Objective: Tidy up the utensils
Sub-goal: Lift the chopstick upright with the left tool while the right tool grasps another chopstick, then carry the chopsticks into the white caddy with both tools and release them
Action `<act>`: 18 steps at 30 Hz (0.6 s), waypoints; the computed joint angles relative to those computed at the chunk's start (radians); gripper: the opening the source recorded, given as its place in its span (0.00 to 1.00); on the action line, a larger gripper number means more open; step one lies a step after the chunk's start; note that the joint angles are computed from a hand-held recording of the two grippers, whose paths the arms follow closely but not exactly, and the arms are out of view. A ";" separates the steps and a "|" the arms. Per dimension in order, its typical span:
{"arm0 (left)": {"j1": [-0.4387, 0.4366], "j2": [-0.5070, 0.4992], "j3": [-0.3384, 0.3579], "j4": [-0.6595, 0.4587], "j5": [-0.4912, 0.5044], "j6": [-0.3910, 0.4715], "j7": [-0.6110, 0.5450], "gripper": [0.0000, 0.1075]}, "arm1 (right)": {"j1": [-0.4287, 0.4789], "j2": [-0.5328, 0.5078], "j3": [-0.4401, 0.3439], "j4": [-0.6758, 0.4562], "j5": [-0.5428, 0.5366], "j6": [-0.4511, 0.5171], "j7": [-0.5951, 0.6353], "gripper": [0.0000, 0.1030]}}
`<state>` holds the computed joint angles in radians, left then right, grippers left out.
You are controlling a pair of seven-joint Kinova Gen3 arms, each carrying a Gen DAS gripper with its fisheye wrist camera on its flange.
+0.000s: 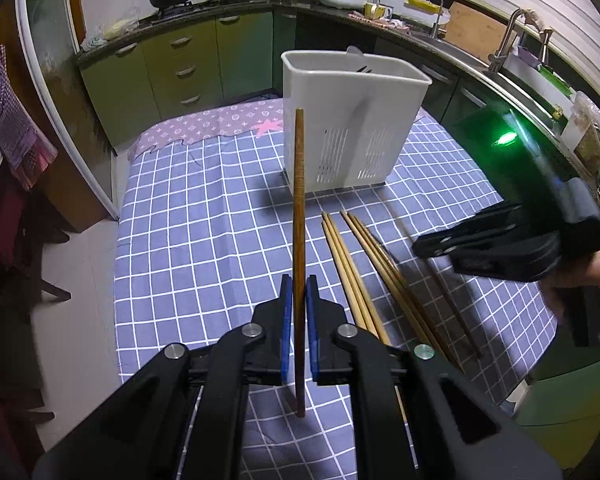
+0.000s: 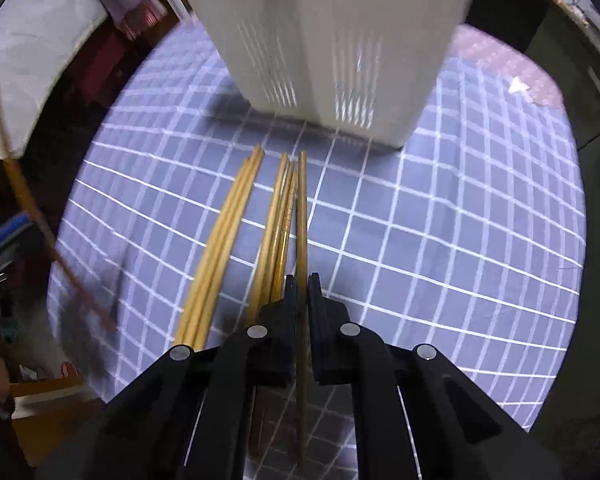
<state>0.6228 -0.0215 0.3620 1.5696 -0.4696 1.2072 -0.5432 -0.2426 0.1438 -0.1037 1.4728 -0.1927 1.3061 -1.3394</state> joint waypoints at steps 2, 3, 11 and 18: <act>0.006 -0.009 0.008 0.004 -0.020 0.001 0.013 0.07 | 0.036 -0.047 0.011 0.020 -0.057 -0.010 0.053 0.06; 0.007 -0.013 0.011 0.005 -0.026 0.002 0.017 0.07 | 0.057 -0.079 0.021 0.038 -0.094 -0.018 0.087 0.07; 0.008 -0.034 0.043 0.008 -0.052 0.015 0.036 0.07 | 0.139 -0.264 0.118 0.140 -0.278 -0.036 0.281 0.06; 0.012 -0.037 0.052 0.003 -0.055 0.024 0.040 0.07 | 0.156 -0.318 0.177 0.165 -0.323 -0.031 0.350 0.06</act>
<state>0.6346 -0.0580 0.4136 1.5728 -0.5243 1.2314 -0.5036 -0.0862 -0.1746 0.0737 1.6379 -0.5152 1.2749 -0.9892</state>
